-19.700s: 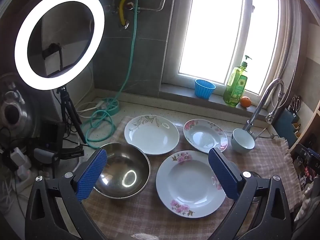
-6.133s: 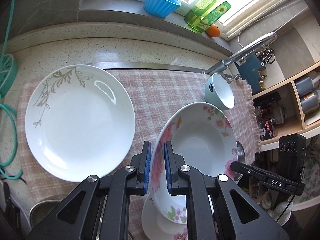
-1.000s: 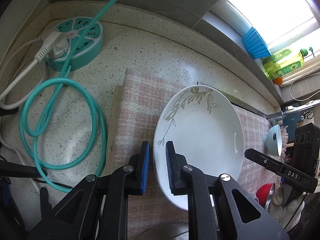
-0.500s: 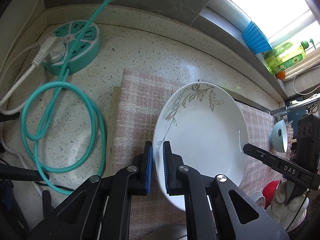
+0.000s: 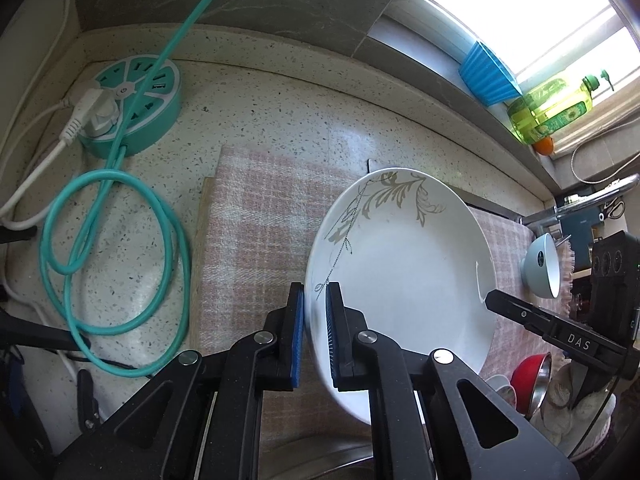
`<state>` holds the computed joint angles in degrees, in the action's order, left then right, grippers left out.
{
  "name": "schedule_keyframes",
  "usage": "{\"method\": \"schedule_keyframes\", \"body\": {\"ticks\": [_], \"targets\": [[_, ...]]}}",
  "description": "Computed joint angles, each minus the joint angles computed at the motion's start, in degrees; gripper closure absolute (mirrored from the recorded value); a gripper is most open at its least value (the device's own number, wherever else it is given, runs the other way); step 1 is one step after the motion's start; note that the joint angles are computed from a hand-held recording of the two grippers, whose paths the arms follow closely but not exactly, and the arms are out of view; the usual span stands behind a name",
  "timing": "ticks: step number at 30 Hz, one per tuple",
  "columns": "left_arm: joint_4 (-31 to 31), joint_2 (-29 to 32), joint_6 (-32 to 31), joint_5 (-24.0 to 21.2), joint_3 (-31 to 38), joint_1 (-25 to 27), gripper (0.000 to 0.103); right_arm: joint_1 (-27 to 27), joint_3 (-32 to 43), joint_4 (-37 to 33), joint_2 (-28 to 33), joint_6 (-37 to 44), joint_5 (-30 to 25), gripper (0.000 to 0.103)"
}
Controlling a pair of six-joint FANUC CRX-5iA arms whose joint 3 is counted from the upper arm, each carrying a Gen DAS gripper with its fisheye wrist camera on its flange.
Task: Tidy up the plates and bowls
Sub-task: 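Close the right gripper on the leaf-pattern plate rim, then lift the leaf-pattern plate with both grippers and lower it onto the pink-flower plates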
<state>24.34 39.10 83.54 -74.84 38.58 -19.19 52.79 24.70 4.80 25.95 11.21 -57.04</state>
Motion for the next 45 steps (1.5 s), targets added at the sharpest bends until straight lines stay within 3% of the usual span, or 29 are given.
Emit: {"method": "schedule_keyframes", "body": {"ticks": [15,24,45], "targets": [[2.9,-6.5,-2.8,3.4,-6.7,-1.9,0.094,5.0,-11.8,6.9,-11.3,-7.6,2.3,0.093],[4.1,-13.7,-3.7,7.8,-16.1,-3.7,0.094,9.2,-18.5,10.5,-16.9,-11.6,2.7,0.093],[5.8,-26.5,0.6,15.9,-34.4,-8.2,0.094,18.8,-32.5,13.9,-28.1,-20.0,3.3,0.093]]}}
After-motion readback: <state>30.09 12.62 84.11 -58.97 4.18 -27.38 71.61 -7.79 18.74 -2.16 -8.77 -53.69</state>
